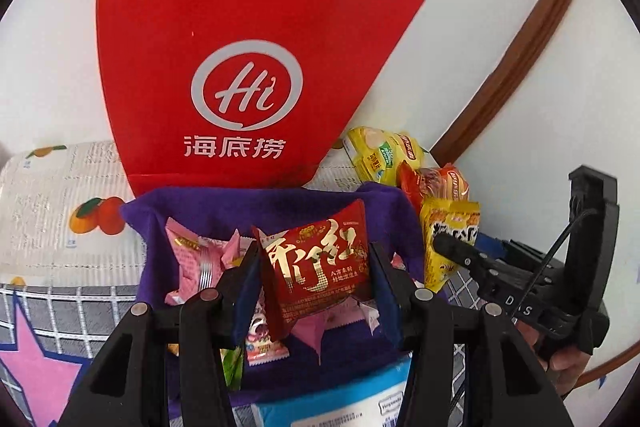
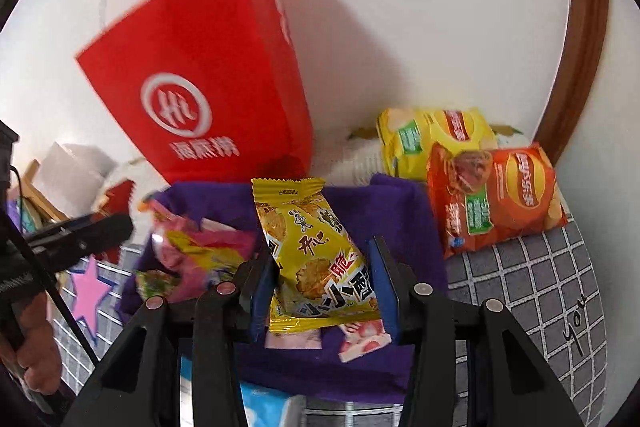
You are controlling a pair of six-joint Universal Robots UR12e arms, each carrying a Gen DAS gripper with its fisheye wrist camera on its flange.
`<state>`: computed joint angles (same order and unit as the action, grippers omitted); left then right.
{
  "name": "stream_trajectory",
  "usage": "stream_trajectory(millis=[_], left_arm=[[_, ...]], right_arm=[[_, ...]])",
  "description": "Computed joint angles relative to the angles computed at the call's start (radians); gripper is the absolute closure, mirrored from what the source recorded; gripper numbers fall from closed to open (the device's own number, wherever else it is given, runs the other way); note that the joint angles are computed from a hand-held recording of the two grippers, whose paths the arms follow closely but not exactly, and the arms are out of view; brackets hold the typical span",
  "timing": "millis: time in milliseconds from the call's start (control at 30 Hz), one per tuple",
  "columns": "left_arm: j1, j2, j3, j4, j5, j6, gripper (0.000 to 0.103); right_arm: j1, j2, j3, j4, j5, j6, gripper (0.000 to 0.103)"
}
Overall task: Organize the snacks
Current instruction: 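Lower both packets onto the purple cloth and open both tools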
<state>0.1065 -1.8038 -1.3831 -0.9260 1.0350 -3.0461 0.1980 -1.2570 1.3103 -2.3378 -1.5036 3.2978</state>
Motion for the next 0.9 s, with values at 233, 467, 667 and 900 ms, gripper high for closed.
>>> stream_trajectory(millis=[233,467,667,900], left_arm=[[0.001,-0.03,0.015,-0.03,-0.016,-0.002,0.054],[-0.002,-0.05,0.03,-0.073,0.006,-0.018,0.054],[-0.011,-0.058,0.035,-0.088,0.038,-0.021,0.053],[-0.017,-0.065,0.042,-0.11,0.04,-0.013,0.051]], right_arm=[[-0.016,0.026,-0.016,0.065,0.0,-0.008,0.058],[-0.015,0.062,-0.044,0.157,0.003,-0.01,0.058],[-0.013,0.073,-0.048,0.174,0.015,-0.01,0.058],[-0.009,0.074,-0.044,0.164,0.005,-0.018,0.058]])
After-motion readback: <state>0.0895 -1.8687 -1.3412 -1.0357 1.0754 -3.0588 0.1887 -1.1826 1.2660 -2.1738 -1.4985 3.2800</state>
